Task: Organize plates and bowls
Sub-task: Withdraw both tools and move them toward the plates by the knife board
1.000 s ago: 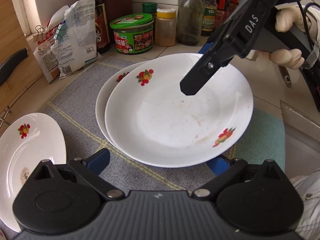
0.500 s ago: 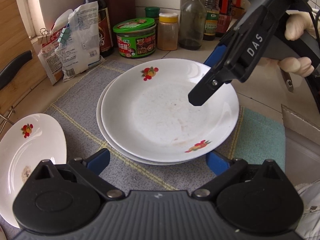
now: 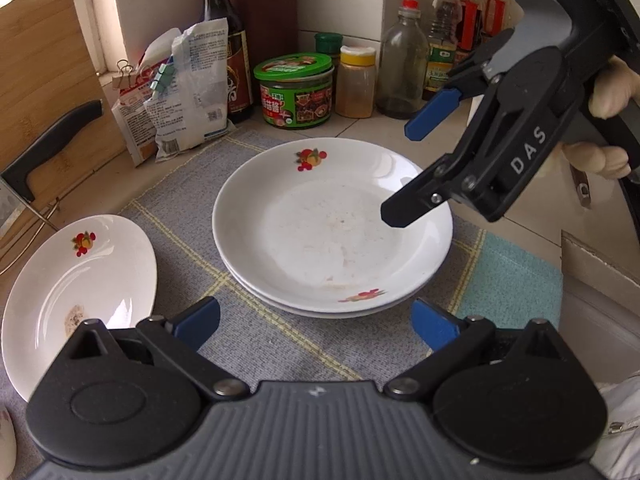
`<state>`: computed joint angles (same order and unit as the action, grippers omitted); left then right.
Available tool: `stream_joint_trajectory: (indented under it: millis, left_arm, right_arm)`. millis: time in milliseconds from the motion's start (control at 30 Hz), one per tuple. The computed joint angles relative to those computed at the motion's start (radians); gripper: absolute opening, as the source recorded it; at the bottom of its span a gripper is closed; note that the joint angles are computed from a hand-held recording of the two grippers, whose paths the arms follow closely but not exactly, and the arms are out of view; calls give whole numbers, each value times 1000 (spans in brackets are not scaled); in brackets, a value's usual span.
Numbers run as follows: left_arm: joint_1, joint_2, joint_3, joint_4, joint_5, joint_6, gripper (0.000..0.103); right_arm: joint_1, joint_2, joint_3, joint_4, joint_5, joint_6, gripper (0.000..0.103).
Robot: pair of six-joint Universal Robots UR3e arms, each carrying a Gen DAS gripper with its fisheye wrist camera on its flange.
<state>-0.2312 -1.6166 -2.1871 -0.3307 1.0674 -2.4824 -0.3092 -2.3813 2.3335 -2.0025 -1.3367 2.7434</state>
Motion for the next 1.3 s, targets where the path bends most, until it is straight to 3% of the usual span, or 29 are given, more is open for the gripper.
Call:
stream_joint_trajectory:
  millis: [133,333,467,567,800,1300]
  left_arm:
    - [0,64,-58,71,45,-108,101]
    - [-25,130,-137,190,228,-336,102]
    - [-26,172,-181,199,368,-444,102]
    - [8,194,-212,183,407,-473,102]
    - [94,79,-244,289,387,-434,102]
    - [170,-177,-145,417,283,-403,102]
  right_arm:
    - [79,68,5,-122,-23,30,103]
    - [138,197,-9,-263,33,10,103]
    - [179,303,-34,-339,83,-22,103]
    - [235,407,-70,-408,91,-14,103]
    - [348,634,-184,-512,55,79,103]
    - [425,881,-411,-479,3,167,103]
